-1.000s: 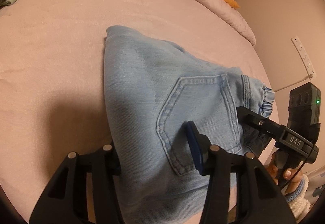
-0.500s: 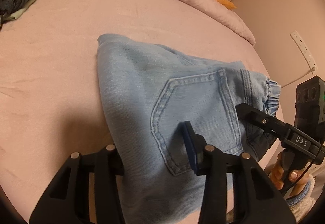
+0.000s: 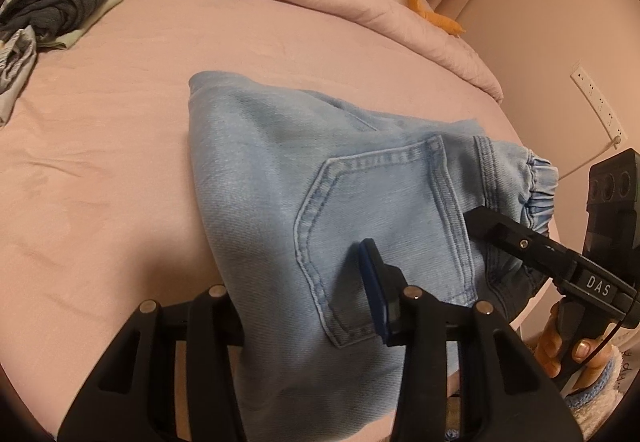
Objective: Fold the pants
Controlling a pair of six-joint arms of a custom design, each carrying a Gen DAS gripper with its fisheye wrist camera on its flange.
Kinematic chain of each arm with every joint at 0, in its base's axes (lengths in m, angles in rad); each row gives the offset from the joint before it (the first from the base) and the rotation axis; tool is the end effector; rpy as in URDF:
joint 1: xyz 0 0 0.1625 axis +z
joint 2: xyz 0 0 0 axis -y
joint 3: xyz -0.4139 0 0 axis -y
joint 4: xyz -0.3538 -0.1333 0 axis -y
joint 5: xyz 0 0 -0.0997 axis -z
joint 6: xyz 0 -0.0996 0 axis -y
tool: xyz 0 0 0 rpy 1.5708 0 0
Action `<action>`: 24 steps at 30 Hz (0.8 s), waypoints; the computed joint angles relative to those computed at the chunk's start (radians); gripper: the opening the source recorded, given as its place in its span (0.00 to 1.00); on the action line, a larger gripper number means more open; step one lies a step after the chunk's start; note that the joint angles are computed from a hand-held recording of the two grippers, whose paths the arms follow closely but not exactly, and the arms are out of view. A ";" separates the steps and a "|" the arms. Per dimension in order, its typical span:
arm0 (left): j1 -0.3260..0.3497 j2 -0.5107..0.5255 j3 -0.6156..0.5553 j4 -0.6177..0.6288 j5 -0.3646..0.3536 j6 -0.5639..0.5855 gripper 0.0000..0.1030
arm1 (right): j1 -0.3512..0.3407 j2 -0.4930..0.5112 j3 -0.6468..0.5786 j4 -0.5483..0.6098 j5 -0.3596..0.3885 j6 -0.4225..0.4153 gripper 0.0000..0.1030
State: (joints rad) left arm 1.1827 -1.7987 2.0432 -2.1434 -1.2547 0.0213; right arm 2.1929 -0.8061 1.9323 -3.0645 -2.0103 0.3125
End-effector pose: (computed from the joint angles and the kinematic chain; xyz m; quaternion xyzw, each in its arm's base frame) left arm 0.0103 -0.4089 0.4226 0.1729 0.9592 -0.1869 0.1233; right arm 0.4026 -0.4055 0.0935 0.1086 -0.9542 0.2558 0.1110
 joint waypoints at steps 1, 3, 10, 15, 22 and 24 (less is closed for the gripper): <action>-0.001 -0.008 0.001 0.000 0.004 0.000 0.41 | 0.004 0.001 -0.002 0.000 0.001 -0.003 0.53; -0.001 -0.027 0.005 0.001 0.010 0.004 0.41 | 0.012 0.003 -0.008 0.001 0.003 -0.007 0.53; 0.005 -0.086 0.010 0.034 0.039 -0.002 0.41 | 0.033 0.025 -0.035 0.012 0.025 -0.015 0.53; 0.016 -0.099 0.003 0.035 0.044 -0.006 0.41 | 0.047 0.046 -0.062 0.035 0.039 -0.025 0.53; 0.025 -0.108 -0.005 0.019 0.051 0.002 0.41 | 0.063 0.073 -0.111 0.067 0.040 -0.054 0.53; 0.031 -0.107 -0.012 0.015 0.051 0.007 0.41 | 0.066 0.082 -0.126 0.074 0.038 -0.066 0.53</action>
